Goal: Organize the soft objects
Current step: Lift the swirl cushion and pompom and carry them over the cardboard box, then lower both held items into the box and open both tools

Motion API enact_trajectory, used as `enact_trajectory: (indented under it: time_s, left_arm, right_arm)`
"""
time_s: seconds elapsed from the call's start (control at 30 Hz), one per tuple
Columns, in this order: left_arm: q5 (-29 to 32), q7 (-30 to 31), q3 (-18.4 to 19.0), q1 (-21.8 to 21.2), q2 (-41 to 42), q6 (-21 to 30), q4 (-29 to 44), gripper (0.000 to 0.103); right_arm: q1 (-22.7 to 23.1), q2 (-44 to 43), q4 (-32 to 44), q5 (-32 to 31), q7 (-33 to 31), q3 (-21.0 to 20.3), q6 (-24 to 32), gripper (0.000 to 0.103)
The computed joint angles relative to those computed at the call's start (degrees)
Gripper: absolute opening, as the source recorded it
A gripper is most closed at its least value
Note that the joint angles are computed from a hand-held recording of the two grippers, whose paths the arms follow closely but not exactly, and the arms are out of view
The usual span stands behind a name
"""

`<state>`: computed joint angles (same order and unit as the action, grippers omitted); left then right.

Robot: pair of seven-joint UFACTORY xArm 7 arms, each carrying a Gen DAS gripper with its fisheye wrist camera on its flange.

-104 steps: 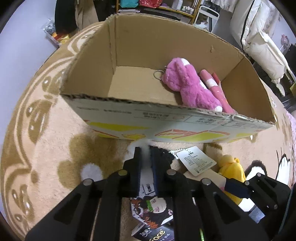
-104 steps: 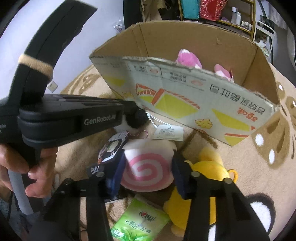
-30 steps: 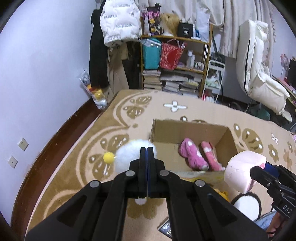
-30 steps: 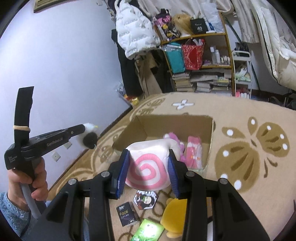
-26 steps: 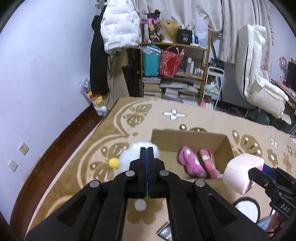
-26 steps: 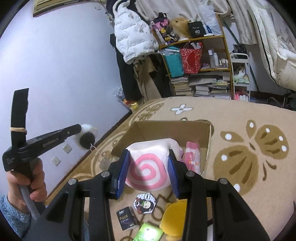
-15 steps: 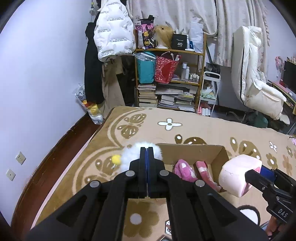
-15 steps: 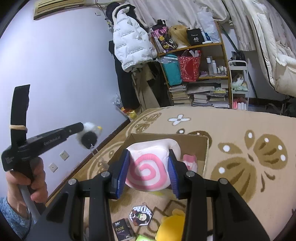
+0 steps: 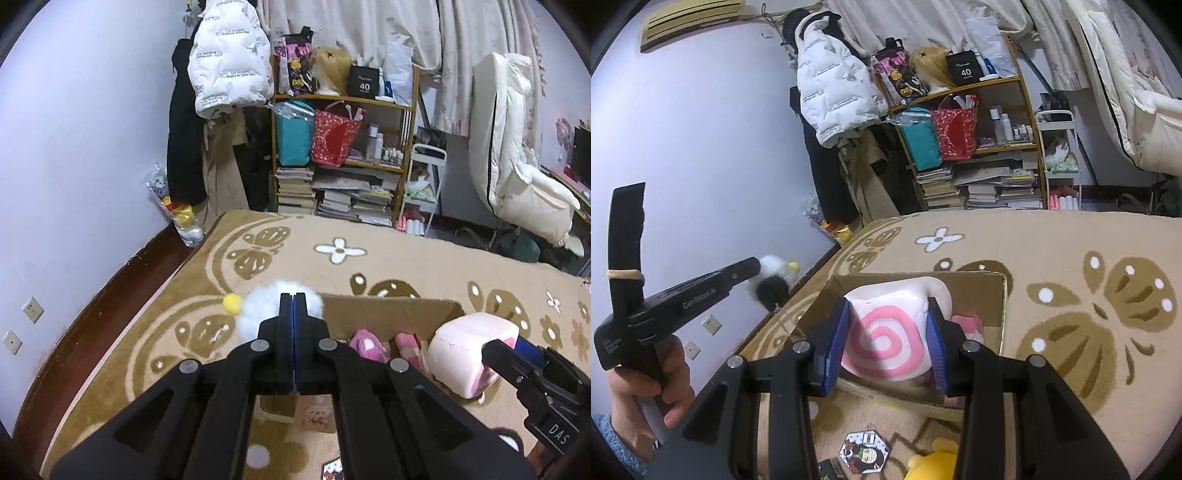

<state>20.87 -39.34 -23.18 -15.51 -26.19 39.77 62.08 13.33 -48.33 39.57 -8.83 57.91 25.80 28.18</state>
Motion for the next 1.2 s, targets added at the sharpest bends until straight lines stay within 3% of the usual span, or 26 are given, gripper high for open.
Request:
enact_trajectory:
  time_s: [0.3,0.57,0.77,1.13,1.2]
  left_arm:
    - [2.67,-2.23,-0.48,1.49,0.69,-4.15,-0.05,0.000]
    - [1.39,-1.27,0.17,0.47,2.44,-7.28,-0.58,0.000]
    - [2.59,-1.31,-0.71,-0.31,6.04,-2.84,0.98,0.000]
    - [2.31,-1.24,2.00,-4.11,7.34,2.55,0.73,0.012]
    - [2.41,-1.11,2.17,-4.17,6.86,2.87,0.63,0.015]
  right_arm:
    - [-2.48,1.89,-0.14,-1.59,0.96,0.58,-3.89,0.042]
    - [-3.43,3.26,-0.14,-2.40,1.22,0.85,-6.70,0.039]
    - [-2.59,4.68,-0.35,-1.97,0.88,0.39,-6.14,0.039]
    - [-0.86,6.00,-1.01,-1.68,1.14,-0.53,-3.55,0.040]
    - [-0.89,5.82,-0.95,-1.95,1.35,-0.32,-3.07,0.044]
